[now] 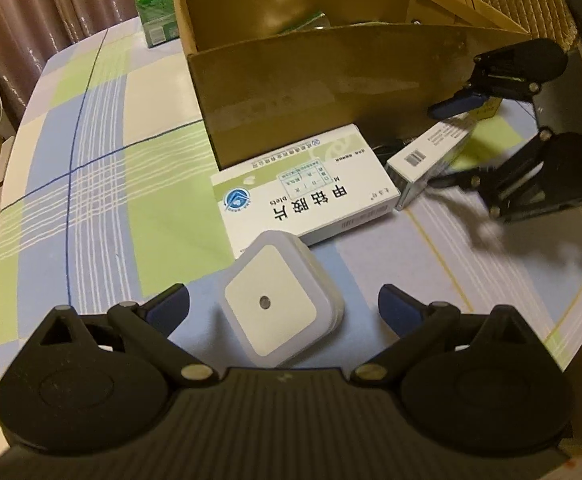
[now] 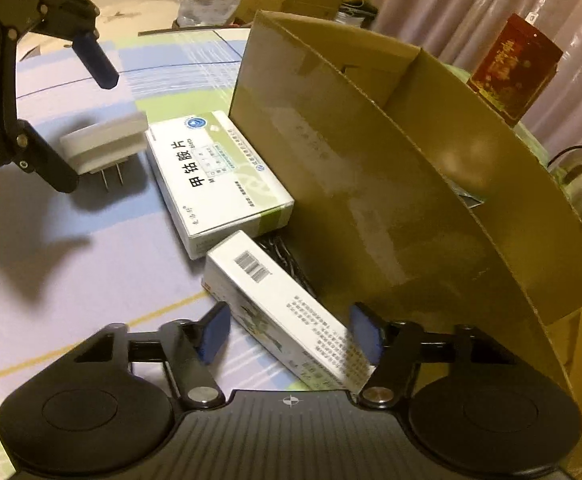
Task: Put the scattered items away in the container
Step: 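Grasp the long white medicine box with right tool while left tool grasps the white square night light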
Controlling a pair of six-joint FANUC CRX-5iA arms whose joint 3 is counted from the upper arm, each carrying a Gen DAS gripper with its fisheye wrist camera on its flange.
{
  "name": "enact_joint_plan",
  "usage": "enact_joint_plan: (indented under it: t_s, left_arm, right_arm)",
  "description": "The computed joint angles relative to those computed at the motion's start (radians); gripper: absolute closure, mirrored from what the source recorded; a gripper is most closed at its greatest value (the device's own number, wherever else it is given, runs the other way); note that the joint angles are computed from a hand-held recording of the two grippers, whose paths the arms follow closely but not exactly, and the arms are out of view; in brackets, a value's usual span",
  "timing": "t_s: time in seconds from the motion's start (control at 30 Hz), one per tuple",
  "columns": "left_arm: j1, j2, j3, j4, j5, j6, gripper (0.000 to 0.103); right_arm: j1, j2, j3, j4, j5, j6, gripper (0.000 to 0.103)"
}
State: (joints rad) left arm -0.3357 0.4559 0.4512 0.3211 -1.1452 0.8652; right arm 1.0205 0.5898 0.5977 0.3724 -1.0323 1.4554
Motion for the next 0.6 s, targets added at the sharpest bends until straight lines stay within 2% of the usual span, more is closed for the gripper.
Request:
enact_joint_plan:
  t_s: [0.1,0.27,0.37,0.57,0.6]
  left_arm:
    - [0.0,0.0,-0.006,0.002,0.0,0.005,0.004]
    - [0.002,-0.004,-0.016,0.012,0.004,0.015,0.004]
    - [0.003,-0.004,-0.017,0.011,0.01,0.016,0.004]
    - [0.008,0.007,-0.01,0.017,0.006,-0.004,0.004]
    - [0.009,0.01,-0.009,0.02,0.003,-0.015,0.004]
  right_arm:
    - [-0.001,0.001,0.034,-0.023,-0.055,-0.022,0.061]
    - [-0.014,0.003,0.109,-0.14,-0.131,-0.006,0.061]
    - [-0.009,-0.002,0.087,-0.113,-0.106,-0.013,0.061]
    - [-0.016,0.026,0.127,-0.139,-0.155,0.003,0.062]
    - [-0.015,0.021,0.122,-0.145,-0.16,0.0,0.068]
